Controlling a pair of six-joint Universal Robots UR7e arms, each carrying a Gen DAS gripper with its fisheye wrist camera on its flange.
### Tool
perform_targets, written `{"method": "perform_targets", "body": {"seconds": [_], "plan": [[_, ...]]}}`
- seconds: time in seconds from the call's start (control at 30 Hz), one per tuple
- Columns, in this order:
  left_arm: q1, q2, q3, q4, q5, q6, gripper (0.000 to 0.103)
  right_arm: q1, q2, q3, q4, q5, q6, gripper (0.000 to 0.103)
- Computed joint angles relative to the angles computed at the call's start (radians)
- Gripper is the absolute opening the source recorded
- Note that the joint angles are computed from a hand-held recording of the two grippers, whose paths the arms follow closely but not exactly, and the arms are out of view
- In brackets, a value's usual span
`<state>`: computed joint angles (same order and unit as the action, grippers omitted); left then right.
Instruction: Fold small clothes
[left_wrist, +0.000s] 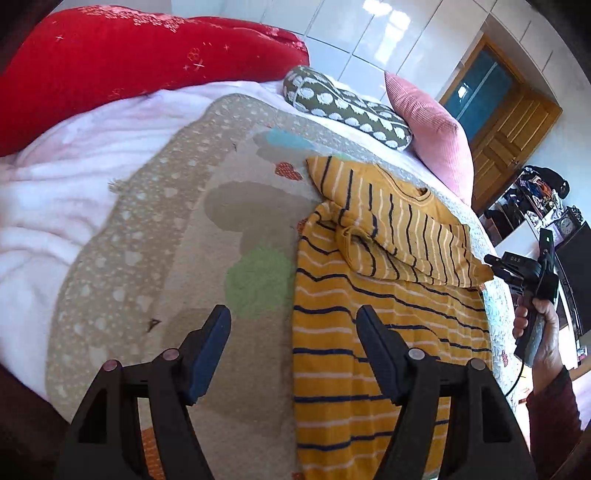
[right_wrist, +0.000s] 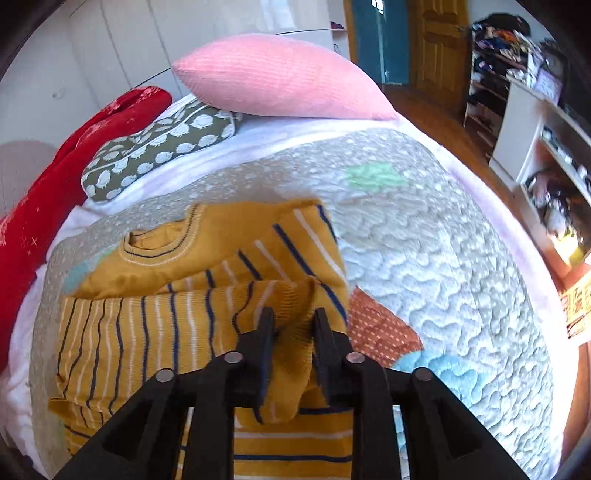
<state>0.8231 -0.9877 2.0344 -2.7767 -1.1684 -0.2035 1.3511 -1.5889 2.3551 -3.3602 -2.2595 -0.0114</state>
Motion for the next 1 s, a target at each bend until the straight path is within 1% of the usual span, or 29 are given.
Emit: {"method": "perform_targets", "body": {"seconds": [0.1, 0.2, 0.27, 0.33, 0.43, 0.53, 0.6, 0.67, 0.7, 0.73, 0.77, 0.8, 0.87, 0.93, 1.0], "plan": [[-0.018, 0.056, -0.019, 0.007, 0.023, 0.017, 0.070, -0.081, -0.106, 0.075, 0.010, 0.102, -0.011, 0.038], [-0.031, 0.102, -0.059, 0.037, 0.052, 0.032, 0.070, -0.131, -0.174, 0.124, 0.008, 0.175, -0.035, 0.040], [-0.036, 0.134, -0.109, 0.048, 0.053, 0.045, 0.070, -0.134, -0.190, 0.138, 0.000, 0.182, -0.041, 0.041], [-0.037, 0.170, -0.175, 0.056, 0.032, 0.053, 0.070, -0.140, -0.190, 0.148, -0.026, 0.202, -0.052, 0.041], [-0.044, 0.248, -0.289, 0.083, 0.023, 0.060, 0.070, -0.136, -0.178, 0.158, -0.067, 0.220, -0.069, 0.041], [-0.056, 0.346, -0.396, 0.126, 0.075, 0.083, 0.070, -0.115, -0.147, 0.162, -0.114, 0.191, -0.093, 0.041], [-0.061, 0.407, -0.451, 0.153, 0.144, 0.101, 0.069, -0.117, -0.140, 0.160, -0.115, 0.186, -0.097, 0.041], [-0.059, 0.458, -0.496, 0.188, 0.223, 0.107, 0.063, -0.130, -0.145, 0.162, -0.108, 0.189, -0.100, 0.041], [-0.056, 0.477, -0.516, 0.212, 0.257, 0.108, 0.055, -0.140, -0.151, 0.163, -0.105, 0.195, -0.101, 0.041], [-0.053, 0.491, -0.531, 0.234, 0.287, 0.108, 0.045, -0.150, -0.158, 0.166, -0.103, 0.200, -0.102, 0.041], [-0.047, 0.505, -0.548, 0.256, 0.309, 0.111, 0.040, -0.160, -0.164, 0.169, -0.103, 0.205, -0.104, 0.041], [-0.037, 0.510, -0.561, 0.276, 0.302, 0.114, 0.036, -0.171, -0.170, 0.170, -0.102, 0.209, -0.104, 0.041], [-0.023, 0.512, -0.574, 0.291, 0.291, 0.107, 0.031, -0.193, -0.183, 0.174, -0.095, 0.223, -0.097, 0.041], [-0.018, 0.513, -0.580, 0.275, 0.316, 0.096, 0.028, -0.217, -0.196, 0.180, -0.088, 0.248, -0.088, 0.041], [-0.014, 0.516, -0.589, 0.272, 0.350, 0.073, 0.027, -0.231, -0.202, 0.180, -0.080, 0.270, -0.081, 0.041]]}}
